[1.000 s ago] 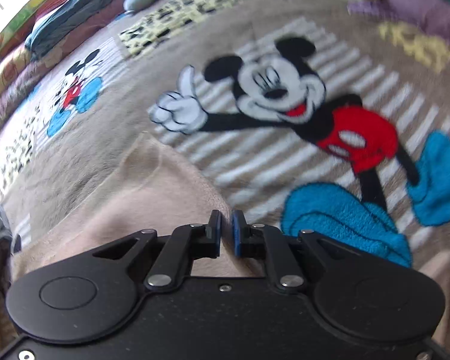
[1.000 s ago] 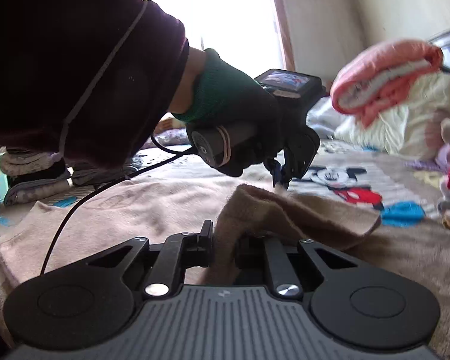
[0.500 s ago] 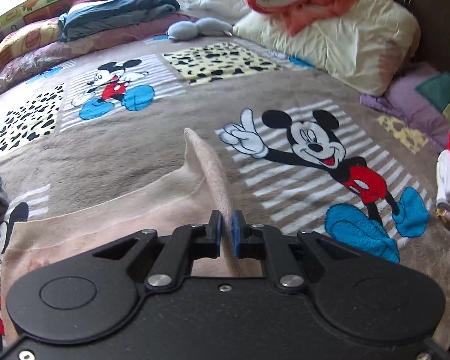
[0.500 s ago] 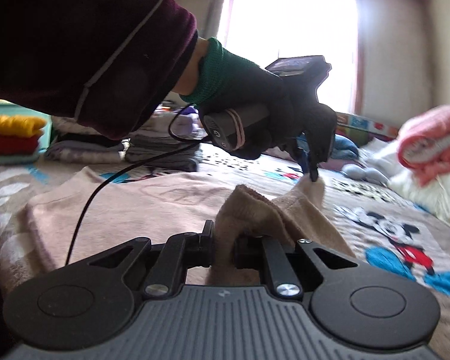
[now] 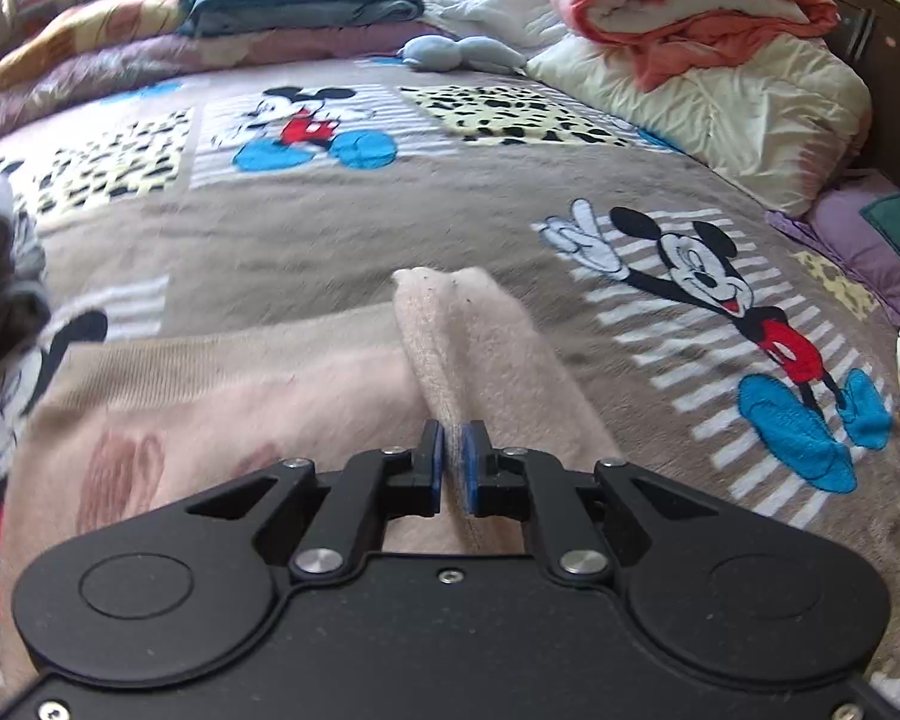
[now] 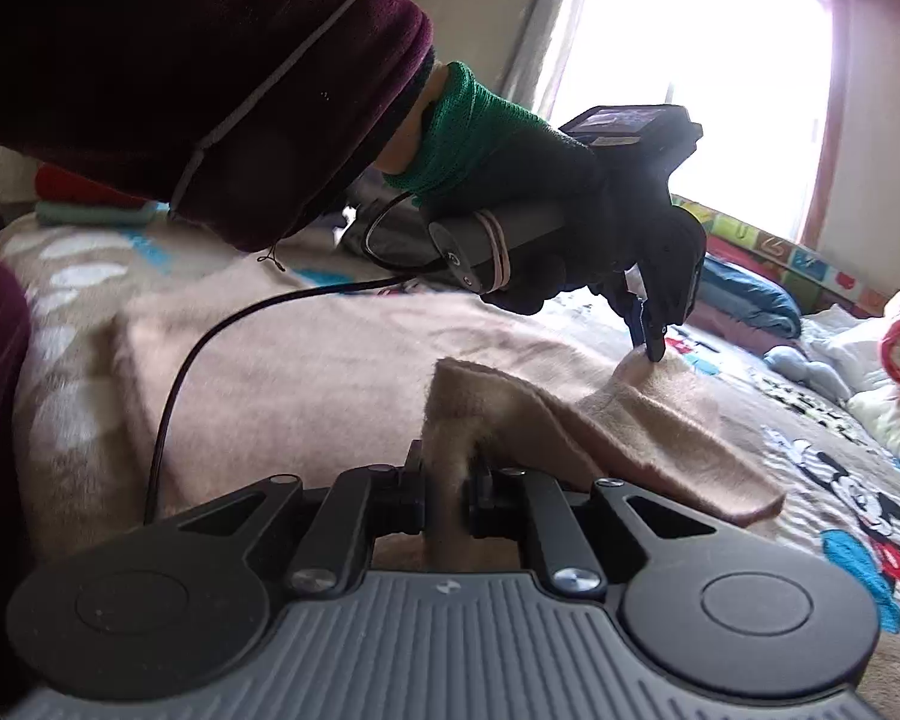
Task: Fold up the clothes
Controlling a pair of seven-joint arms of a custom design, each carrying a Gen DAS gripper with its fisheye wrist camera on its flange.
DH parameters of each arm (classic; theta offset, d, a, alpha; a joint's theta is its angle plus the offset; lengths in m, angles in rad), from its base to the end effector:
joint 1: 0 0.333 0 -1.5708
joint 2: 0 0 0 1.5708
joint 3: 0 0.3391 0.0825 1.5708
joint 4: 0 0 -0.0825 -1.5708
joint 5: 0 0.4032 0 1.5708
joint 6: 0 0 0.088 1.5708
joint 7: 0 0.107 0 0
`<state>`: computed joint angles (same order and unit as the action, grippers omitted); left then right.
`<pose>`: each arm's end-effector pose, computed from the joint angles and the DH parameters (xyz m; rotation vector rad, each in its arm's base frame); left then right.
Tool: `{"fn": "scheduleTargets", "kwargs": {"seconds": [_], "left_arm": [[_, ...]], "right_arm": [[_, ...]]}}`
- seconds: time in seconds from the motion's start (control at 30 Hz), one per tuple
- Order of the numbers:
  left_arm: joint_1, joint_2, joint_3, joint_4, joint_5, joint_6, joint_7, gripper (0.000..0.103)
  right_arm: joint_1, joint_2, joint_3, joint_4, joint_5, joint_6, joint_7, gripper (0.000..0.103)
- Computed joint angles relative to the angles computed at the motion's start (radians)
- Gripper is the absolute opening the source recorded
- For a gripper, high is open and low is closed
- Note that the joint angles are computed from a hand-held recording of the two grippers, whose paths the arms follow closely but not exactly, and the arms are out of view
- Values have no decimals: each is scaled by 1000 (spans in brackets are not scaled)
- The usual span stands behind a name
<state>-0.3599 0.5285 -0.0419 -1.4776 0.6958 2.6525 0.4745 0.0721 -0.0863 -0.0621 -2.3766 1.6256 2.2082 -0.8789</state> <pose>0.7088 -0.3127 0.4515 -1.9417 1.5975 -0.7942 0.5125 0.0385 0.3872 -1.9476 0.2789 -0.5066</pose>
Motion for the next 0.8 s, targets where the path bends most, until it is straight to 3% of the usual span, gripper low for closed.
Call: {"fn": "scheduleTargets", "kwargs": {"seconds": [0.27, 0.33, 0.4, 0.47, 0.53, 0.63, 0.8], "left_arm": [[-21, -56, 76, -141, 111, 186, -252, 6], [1, -46, 40, -135, 72, 129, -209, 7], [16, -34, 14, -125, 34, 73, -170, 17], [-3, -45, 29, -135, 53, 43, -191, 40], [-47, -90, 64, -169, 148, 18, -273, 51], [-68, -174, 51, -242, 255, -24, -335, 51], [-72, -319, -21, -386, 383, -25, -406, 57]], "right_arm": [[2, 6, 2, 8, -78, 4, 55, 13], [2, 12, 3, 12, -101, 7, 71, 13], [2, 18, 5, 16, -115, 11, 72, 14], [3, 17, 6, 11, -117, 12, 47, 16], [2, 8, 4, -2, -110, 6, 12, 26], [-2, -15, -4, -27, -100, -22, -40, 42], [-22, -74, -35, -75, -127, -96, -72, 46]]}}
